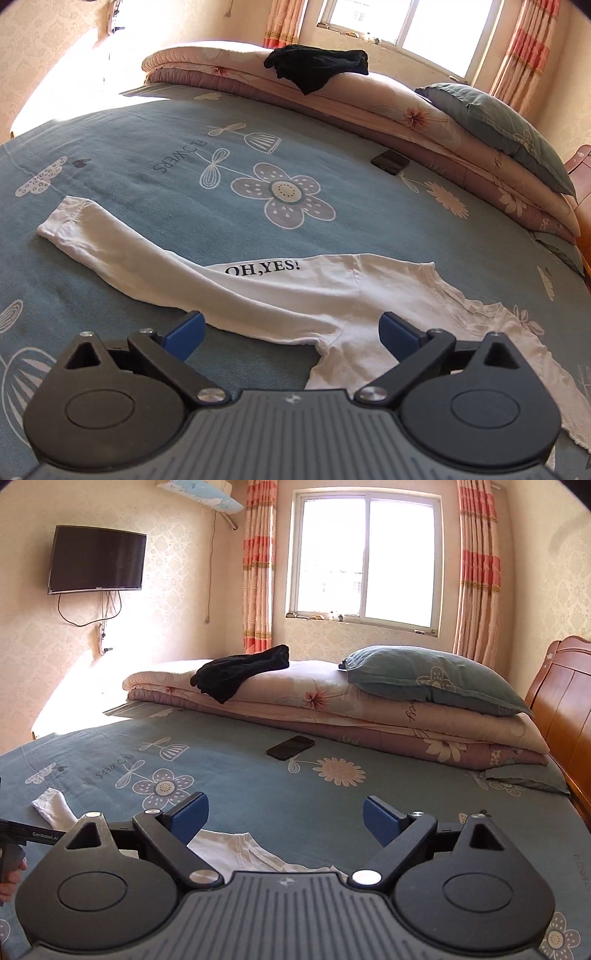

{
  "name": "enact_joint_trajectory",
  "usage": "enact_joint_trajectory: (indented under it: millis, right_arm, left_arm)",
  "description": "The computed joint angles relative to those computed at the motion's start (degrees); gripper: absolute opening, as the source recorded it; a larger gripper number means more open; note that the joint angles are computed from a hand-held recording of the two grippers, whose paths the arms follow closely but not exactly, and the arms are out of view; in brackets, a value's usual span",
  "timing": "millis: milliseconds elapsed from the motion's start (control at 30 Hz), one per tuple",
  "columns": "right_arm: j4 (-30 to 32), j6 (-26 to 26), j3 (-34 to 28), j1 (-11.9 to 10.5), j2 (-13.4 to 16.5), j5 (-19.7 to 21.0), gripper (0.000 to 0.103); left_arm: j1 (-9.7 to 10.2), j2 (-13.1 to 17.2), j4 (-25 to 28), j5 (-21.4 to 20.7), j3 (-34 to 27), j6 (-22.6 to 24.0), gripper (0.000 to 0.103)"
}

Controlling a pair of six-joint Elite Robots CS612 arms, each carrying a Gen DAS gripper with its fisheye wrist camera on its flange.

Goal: Fold clothes

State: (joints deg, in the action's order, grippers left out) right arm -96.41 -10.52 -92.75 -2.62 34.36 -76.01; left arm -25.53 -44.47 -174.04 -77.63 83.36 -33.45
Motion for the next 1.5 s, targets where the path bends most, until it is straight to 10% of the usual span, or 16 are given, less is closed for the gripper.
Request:
enact_joint_trajectory:
  millis: [167,367,600,1000,1067,1133,1500]
  right_arm:
    - [-7.46,-15.26,8.94,3.06,-0.49,-1.8,0.103]
    - [1.23,-21.54,23.52,4.88,-6.47,8.71,0.068]
    - [-0.24,-35.03,43.94,7.23,-14.64,12.37,0.068]
    - [-1.41,-43.38,69.88,7.77,-26.31,13.41,0.064]
    - [-0.11,-43.86,73.68,7.6,-28.4,14.93,0.046]
    - [2.32,-45.18,72.71,7.53,-28.22,15.72,0.01]
    - [-4.34,-39.77,56.96,8.15,-19.23,11.5,0.006]
  left_arm:
    - [-0.66,3.29,-2.65,-2.13,-2.79,-5.67,0.1]
    - [-0.98,5.38,-4.23,-1.21,-2.25,-5.45,0.1]
    - [-0.29,6.88,-9.93,-2.4,-0.91,-6.4,0.1]
    - [0.25,7.86,-13.06,-5.11,-0.96,-3.93,0.1]
    - [0.14,7.91,-12.91,-4.76,-1.05,-3.64,0.1]
    - [0.14,7.93,-12.7,-4.77,-1.09,-3.57,0.1]
    - [0.12,8.0,-12.88,-4.73,-0.94,-3.44,0.1]
